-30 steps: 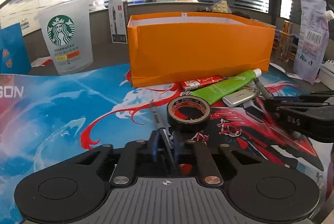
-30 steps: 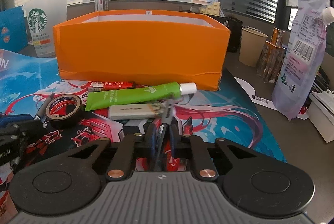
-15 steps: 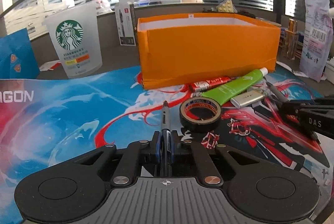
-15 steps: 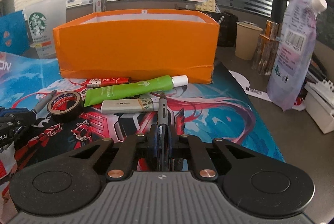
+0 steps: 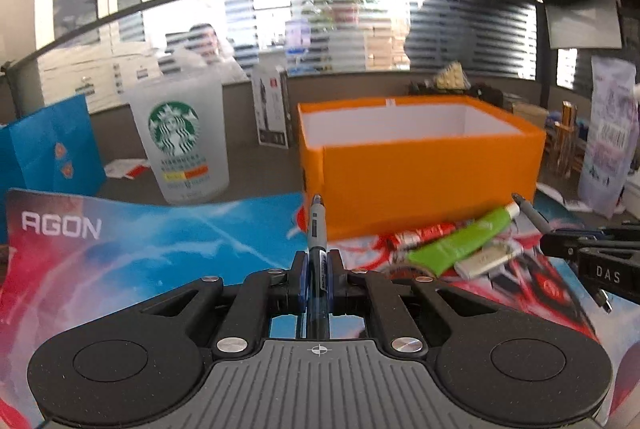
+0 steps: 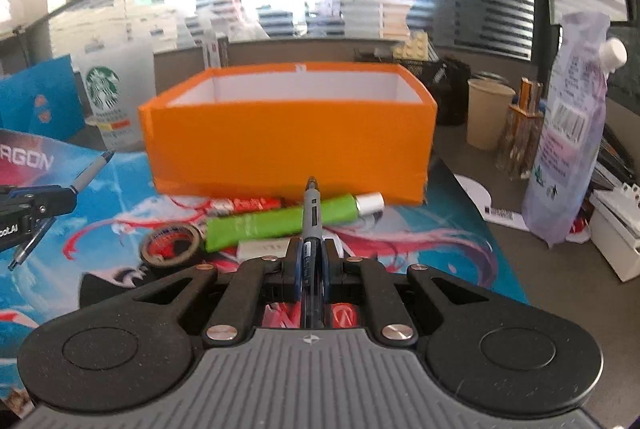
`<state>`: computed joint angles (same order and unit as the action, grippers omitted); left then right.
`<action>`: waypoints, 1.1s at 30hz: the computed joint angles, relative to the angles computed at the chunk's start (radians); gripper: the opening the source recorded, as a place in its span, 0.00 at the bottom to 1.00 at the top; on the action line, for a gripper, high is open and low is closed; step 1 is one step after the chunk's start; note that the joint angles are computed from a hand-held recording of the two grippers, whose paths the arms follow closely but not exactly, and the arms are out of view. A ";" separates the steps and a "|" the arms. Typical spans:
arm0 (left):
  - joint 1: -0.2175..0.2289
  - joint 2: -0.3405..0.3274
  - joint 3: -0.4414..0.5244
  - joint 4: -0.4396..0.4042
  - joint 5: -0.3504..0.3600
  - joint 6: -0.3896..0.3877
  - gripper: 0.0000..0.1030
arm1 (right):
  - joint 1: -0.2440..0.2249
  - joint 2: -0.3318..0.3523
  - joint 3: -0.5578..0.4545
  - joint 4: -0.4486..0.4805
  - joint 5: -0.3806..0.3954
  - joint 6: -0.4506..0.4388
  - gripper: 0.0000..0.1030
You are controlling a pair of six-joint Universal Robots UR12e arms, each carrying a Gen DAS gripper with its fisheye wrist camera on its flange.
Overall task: Organize rigid objects
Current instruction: 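Carry both pens into the orange box and open both tools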
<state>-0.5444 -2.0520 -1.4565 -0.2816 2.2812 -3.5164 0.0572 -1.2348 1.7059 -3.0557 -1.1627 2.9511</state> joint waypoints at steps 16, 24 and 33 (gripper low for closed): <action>0.010 -0.012 0.082 -0.013 0.000 -0.002 0.07 | -0.007 0.007 -0.043 -0.051 0.069 0.033 0.09; 0.017 -0.047 0.157 0.009 -0.012 0.028 0.07 | -0.007 0.034 -0.098 -0.093 0.092 0.055 0.09; 0.042 -0.109 0.291 -0.012 -0.027 0.059 0.07 | 0.003 0.096 -0.219 -0.114 0.087 0.054 0.09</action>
<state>-0.5022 -2.1605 -1.1657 -0.2938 2.2537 -3.4570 0.0606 -1.1384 1.4873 -3.1701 -1.0761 3.0050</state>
